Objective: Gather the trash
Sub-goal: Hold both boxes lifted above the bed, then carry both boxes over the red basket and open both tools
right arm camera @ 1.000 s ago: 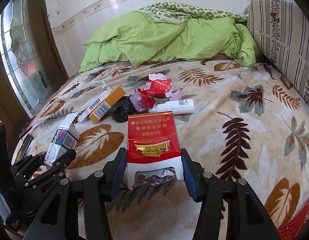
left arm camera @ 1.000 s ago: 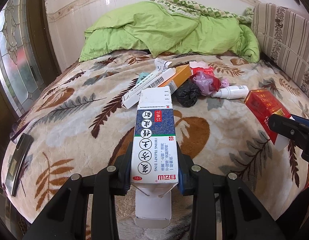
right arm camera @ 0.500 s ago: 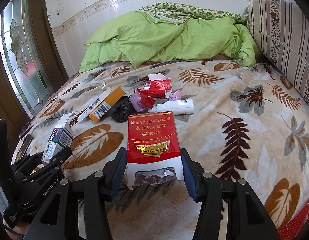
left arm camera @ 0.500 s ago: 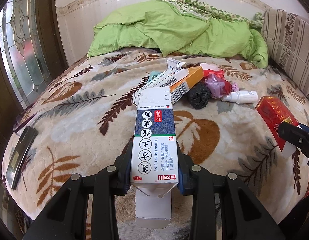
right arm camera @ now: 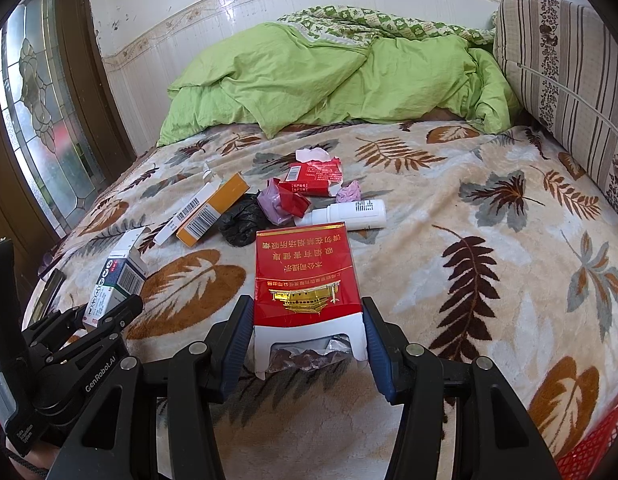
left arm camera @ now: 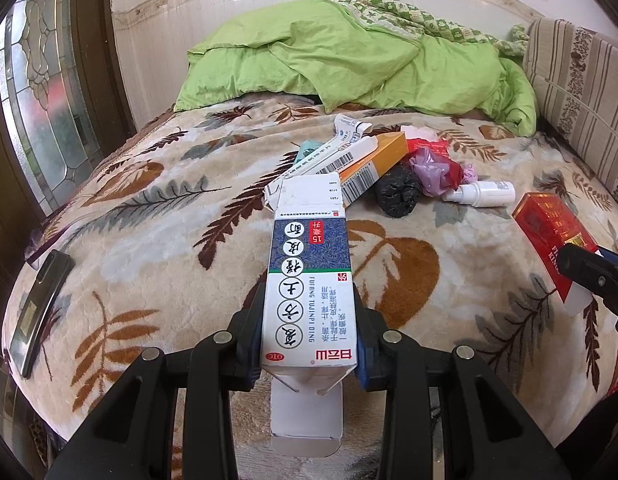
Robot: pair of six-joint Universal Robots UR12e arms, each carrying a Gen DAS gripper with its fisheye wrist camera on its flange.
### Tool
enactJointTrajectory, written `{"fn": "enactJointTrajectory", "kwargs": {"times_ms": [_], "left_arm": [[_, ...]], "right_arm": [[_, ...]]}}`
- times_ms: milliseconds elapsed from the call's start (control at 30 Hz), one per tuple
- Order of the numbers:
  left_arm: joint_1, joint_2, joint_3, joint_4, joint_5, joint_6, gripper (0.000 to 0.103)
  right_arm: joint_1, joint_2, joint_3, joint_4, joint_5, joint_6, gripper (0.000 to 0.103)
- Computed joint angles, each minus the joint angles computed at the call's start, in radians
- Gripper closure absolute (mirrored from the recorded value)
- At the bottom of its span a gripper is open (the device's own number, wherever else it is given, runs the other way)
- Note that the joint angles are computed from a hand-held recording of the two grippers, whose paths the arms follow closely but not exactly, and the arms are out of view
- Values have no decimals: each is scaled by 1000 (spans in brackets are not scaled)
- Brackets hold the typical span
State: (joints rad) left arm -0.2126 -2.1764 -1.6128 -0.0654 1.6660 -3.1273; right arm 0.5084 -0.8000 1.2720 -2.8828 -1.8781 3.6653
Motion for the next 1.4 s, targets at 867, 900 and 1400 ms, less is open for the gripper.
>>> {"fn": "enactJointTrajectory", "kwargs": {"times_ms": [867,900,1400], "left_arm": [[-104,106,-7,-222,-498,313,70],[-117,107,2,-244,-513,334,70],[-253,80,119,-560,-651,509,43]], "right_arm": [[-21,-357,522,-93,-177,427,47],[-22,-377,547,-82,-197,459,47],[-31,-556,756,65,-343,776,40]]}}
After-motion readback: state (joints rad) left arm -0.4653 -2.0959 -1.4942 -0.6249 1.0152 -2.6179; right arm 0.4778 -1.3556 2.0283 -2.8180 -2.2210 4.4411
